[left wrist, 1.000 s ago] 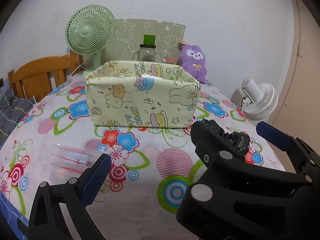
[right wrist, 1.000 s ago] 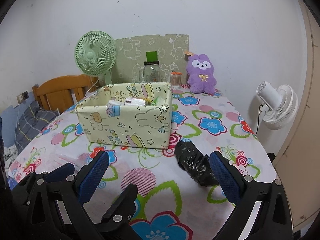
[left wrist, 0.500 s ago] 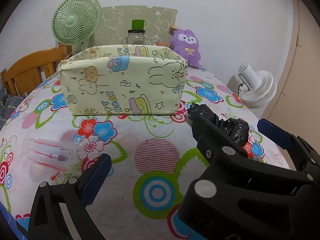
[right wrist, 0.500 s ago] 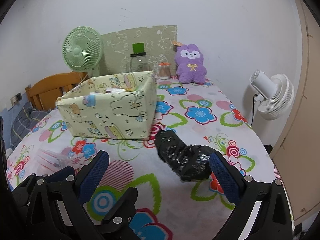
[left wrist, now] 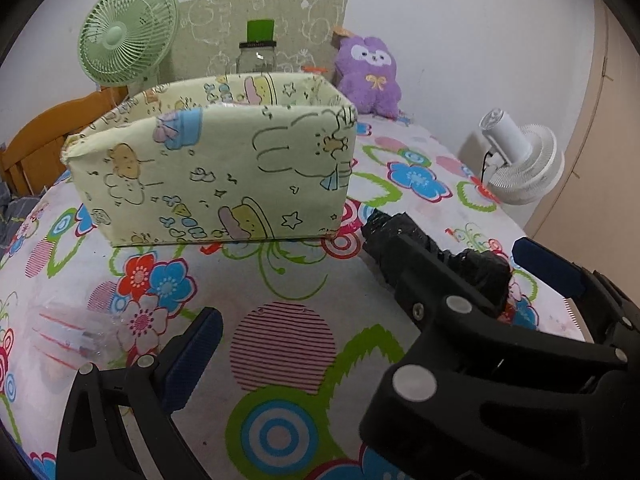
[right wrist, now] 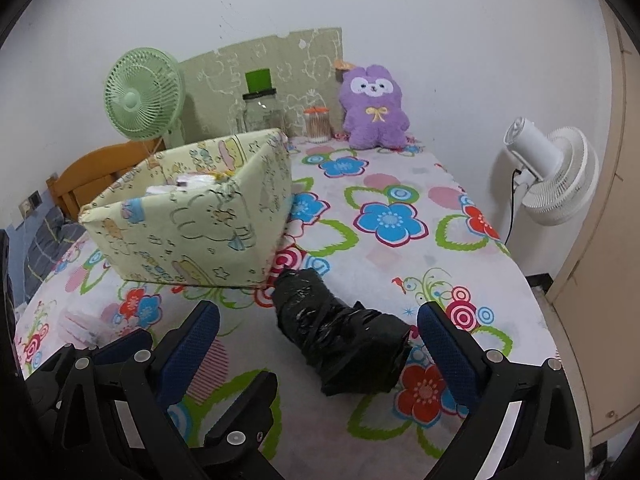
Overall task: Organize soft objects
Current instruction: 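Close the right tool on the black plastic bag and lift it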
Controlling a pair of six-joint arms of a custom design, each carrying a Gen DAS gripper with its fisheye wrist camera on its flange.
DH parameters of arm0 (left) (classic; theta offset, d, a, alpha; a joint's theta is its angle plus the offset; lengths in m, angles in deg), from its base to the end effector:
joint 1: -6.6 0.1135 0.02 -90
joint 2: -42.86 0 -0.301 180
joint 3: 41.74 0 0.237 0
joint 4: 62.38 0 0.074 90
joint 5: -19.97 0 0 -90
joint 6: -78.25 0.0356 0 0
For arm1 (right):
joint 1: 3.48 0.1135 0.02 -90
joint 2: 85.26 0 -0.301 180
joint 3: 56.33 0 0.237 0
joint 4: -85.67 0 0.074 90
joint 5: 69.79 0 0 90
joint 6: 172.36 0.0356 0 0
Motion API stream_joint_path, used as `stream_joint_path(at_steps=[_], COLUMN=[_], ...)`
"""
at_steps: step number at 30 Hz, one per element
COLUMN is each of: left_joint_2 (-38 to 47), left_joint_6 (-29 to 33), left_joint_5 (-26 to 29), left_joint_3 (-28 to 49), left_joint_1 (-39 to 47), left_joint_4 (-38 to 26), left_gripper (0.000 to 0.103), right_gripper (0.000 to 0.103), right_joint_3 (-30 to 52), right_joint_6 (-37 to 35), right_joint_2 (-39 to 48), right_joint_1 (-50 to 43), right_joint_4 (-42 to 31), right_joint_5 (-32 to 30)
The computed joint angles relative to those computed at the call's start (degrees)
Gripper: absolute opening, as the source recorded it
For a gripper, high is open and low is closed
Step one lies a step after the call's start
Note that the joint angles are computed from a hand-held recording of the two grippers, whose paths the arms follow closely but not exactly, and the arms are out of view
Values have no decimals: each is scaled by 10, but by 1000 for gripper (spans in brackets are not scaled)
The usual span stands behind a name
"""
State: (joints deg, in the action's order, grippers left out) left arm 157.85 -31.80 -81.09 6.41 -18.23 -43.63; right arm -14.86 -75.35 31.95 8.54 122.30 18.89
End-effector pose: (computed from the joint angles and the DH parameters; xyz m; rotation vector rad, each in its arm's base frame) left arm 0.2871 -0.1253 0.0873 0.0111 2.3940 -0.1356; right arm 0.2943 0.0635 0.0824 -0.1112 2.2584 0.2035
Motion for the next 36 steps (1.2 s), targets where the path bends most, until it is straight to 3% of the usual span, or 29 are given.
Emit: stream_joint_path(at_steps=[6, 13, 19, 21, 26, 36], left_joint_2=[20, 33, 40, 41, 38, -3], left_joint_6=[2, 4, 5, 5, 6, 14], left_joint_5=[-3, -10, -16, -17, -15, -23], left_joint_3=[47, 70, 82, 84, 77, 29], left_joint_1=[4, 4, 5, 4, 4, 1], left_joint_4=[-64, -94, -113, -114, -107, -76], left_gripper=[101, 101, 101, 101, 101, 101], right_gripper=[95, 90, 70, 60, 48, 42], right_joint_3=[34, 76, 105, 111, 105, 63], right_joint_6=[-2, 1, 5, 8, 13, 19], right_joint_2=[20, 39, 54, 57, 54, 19], right_joint_1=[-11, -18, -19, -20, -20, -4], right_joint_4=[-31, -93, -141, -154, -148, -120], right_joint_5=[-9, -32, -38, -45, -44, -29])
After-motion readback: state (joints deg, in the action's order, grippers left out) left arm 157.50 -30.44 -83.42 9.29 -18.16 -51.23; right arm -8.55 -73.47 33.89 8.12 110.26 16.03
